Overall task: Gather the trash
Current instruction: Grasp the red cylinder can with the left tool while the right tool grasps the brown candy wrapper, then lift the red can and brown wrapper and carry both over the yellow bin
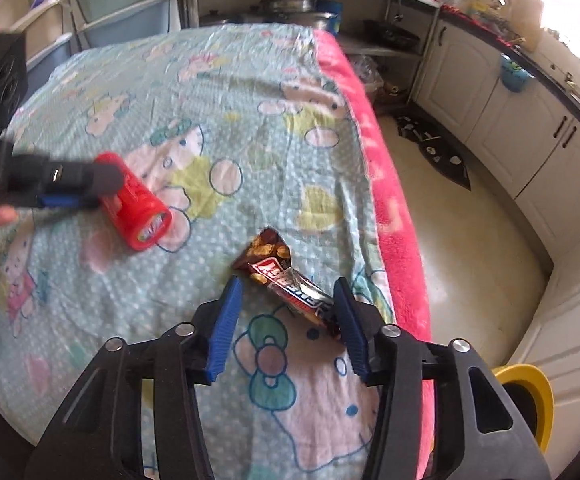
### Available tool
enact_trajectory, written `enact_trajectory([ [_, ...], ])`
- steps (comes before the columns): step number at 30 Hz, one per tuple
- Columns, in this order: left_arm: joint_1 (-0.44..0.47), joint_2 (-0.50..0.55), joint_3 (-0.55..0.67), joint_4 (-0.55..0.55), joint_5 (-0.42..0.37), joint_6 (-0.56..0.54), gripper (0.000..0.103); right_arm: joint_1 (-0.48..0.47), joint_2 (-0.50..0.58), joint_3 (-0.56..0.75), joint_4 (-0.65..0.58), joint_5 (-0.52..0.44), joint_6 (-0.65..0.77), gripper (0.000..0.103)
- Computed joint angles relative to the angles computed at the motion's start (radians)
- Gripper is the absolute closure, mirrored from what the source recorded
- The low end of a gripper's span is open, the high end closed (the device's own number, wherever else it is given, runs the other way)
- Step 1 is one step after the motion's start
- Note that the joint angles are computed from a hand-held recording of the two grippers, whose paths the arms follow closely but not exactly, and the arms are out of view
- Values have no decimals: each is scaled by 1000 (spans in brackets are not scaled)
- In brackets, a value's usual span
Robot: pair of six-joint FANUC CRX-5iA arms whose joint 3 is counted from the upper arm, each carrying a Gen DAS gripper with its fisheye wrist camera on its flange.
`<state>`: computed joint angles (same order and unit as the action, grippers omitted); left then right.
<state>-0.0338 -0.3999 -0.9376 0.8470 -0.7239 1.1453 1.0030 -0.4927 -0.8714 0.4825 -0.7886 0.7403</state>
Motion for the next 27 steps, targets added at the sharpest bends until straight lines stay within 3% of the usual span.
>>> enact_trajectory([
  [6, -13, 51, 71, -109, 17, 137, 29, -30, 31, 22, -38, 17, 52, 72],
  [11, -24, 62, 134, -279, 23, 252, 55, -15, 10, 9, -31, 14, 17, 79],
  [15, -6, 54, 124, -268, 17, 212, 67, 12, -28, -6, -26, -4, -19, 83],
  [18, 19, 37, 92, -210, 9, 122, 73, 33, -61, -13, -34, -21, -44, 93],
  [22, 43, -2, 55, -161, -7, 33, 78, 84, -106, -33, -11, -54, -112, 95],
  [27, 55, -83, 29, -184, -33, -32, 80, 161, -162, -55, 38, -93, -214, 95],
])
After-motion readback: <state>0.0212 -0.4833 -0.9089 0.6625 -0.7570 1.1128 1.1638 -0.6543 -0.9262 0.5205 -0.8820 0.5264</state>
